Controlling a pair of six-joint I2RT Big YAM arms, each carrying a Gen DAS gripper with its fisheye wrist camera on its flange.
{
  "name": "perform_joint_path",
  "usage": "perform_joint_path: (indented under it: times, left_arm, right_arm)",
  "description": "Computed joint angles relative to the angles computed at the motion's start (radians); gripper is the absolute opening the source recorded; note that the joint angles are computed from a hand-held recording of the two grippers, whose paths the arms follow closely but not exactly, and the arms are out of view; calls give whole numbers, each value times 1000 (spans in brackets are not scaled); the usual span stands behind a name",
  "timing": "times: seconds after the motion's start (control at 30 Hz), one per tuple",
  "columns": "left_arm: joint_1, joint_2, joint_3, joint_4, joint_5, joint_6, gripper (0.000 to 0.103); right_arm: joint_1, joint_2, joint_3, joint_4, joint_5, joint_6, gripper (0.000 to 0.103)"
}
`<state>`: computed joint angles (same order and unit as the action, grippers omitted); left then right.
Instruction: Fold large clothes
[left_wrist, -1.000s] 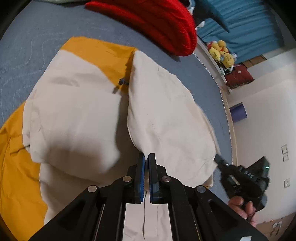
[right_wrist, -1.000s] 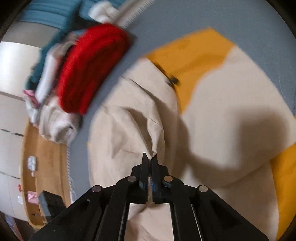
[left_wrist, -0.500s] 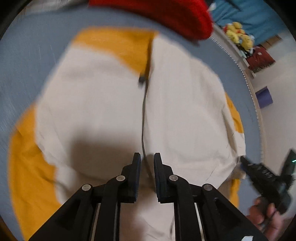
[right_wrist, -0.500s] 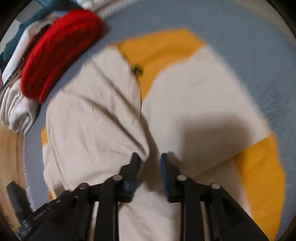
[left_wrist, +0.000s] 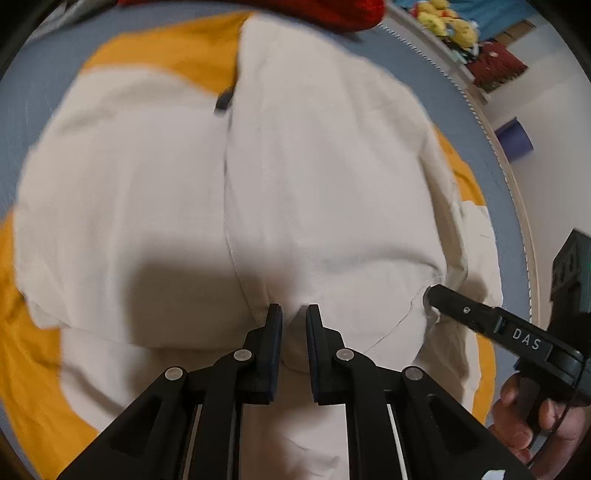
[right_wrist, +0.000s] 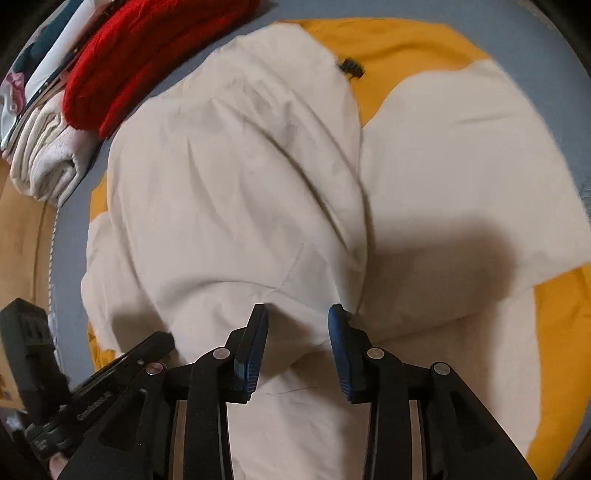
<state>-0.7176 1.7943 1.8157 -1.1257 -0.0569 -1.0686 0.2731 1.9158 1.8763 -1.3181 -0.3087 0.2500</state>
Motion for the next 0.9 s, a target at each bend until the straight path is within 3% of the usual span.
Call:
perform_joint_path:
  times: [0.07,0.17,0.23,0.27,0.33,0.4,0.47,0.57,0.67,0.77,0.9]
  left_arm:
    - [4,14,34,-22,-32,18,12]
    - [17,11,0,-10,18,-20,12]
    - [19,2,-18,-4,46,-27,12]
    - [16,0,-5,-24,34,-13,12]
    - [7,-8,34,-58,-3,22,12]
    - [-8,-35,61,-65,-66,59,12]
    - [-34,-57,96,-76,-151,101,12]
    - [-98,-158,57,-72,-317,173,12]
    - [-157,-203,85,-131,-444,197,12]
    - [-234,-304,47,-188,-538,148,12]
    - [-368,-370,35,-274,-640,-1,12]
  right_arm:
    - [10,-15,11,22,19,-19,36]
    - [19,-39,-13,64,8,-45,37]
    - [21,-14,-7,5,-3,-64,40]
    - [23,6,7,-48,16,-68,40]
    - [16,16,15,-70,8,-22,40]
    - [11,-9,17,-61,29,-10,40]
    - [16,-59,3,0,78,-25,40]
    - [8,-180,-53,153,83,-26,40]
    - [0,-322,-130,287,109,-45,40]
    - [-24,-483,-205,377,137,-76,40]
    - [-68,-651,-252,387,168,-132,40]
